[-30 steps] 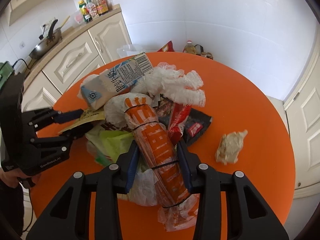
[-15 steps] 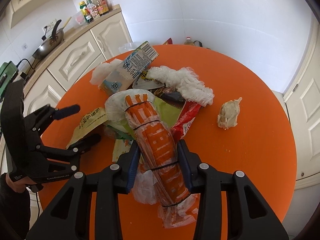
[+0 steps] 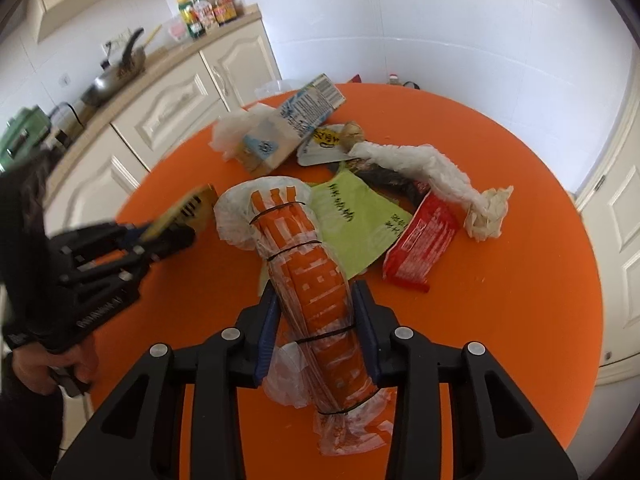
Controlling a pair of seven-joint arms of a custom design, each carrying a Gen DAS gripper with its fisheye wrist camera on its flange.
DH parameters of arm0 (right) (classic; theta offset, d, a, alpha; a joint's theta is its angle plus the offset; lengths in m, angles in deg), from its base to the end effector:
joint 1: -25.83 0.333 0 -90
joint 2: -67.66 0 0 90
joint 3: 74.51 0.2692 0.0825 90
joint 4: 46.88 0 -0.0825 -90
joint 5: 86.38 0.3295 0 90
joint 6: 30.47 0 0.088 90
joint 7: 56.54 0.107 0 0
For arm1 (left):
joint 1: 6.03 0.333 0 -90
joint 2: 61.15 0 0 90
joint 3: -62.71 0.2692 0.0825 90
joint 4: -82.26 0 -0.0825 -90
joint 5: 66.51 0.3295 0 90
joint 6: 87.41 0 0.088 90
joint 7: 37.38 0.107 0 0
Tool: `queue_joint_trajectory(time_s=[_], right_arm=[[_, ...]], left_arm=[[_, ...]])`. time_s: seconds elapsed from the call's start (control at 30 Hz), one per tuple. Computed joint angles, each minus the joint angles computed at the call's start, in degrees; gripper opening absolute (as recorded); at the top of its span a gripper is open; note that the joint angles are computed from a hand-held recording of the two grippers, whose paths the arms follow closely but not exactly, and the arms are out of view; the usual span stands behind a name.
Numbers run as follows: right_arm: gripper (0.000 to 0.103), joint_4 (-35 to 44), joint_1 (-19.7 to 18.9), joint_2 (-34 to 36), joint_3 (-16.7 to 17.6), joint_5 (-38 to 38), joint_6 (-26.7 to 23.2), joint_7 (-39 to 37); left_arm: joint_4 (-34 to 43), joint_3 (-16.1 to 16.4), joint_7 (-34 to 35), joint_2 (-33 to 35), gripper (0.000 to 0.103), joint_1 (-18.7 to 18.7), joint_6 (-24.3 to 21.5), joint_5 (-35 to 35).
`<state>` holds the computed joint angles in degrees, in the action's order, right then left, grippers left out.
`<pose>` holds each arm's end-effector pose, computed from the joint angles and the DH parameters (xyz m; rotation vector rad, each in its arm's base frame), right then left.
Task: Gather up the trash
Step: 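Grasp the orange-striped bag with the right tool while the left tool grasps the yellow wrapper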
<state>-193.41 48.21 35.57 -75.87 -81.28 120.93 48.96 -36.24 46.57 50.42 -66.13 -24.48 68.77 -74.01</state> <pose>0.3704 0.1390 0.5109 -1.8071 1.7505 -0.2850 0.4380 -0.3013 0.5314 -1.4098 2.3089 -0.9851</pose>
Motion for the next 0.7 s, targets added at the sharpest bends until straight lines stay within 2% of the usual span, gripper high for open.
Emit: queue_joint_trajectory(time_s=[0.2,0.33,0.7], right_arm=[[0.034,-4.98,1.25,-6.41,-0.53,2.13,1.87,2.0],[0.033,-7.87,0.89,-11.27,-0.1,1.49,1.92,4.3],[0.032,-15.28,0.16,-23.32,-0.65,-0.8,1.27,9.84]], left_arm=[[-5.34,1.27,3.41,-5.88,0.009,-0.97,0.78,-8.89],[-7.01,0.91,2.94,-9.44,0.008,-1.57,-0.24,-10.88],[-12.81,-0.21,3.17,-17.95,0.007,-5.85,1.5,-14.06]])
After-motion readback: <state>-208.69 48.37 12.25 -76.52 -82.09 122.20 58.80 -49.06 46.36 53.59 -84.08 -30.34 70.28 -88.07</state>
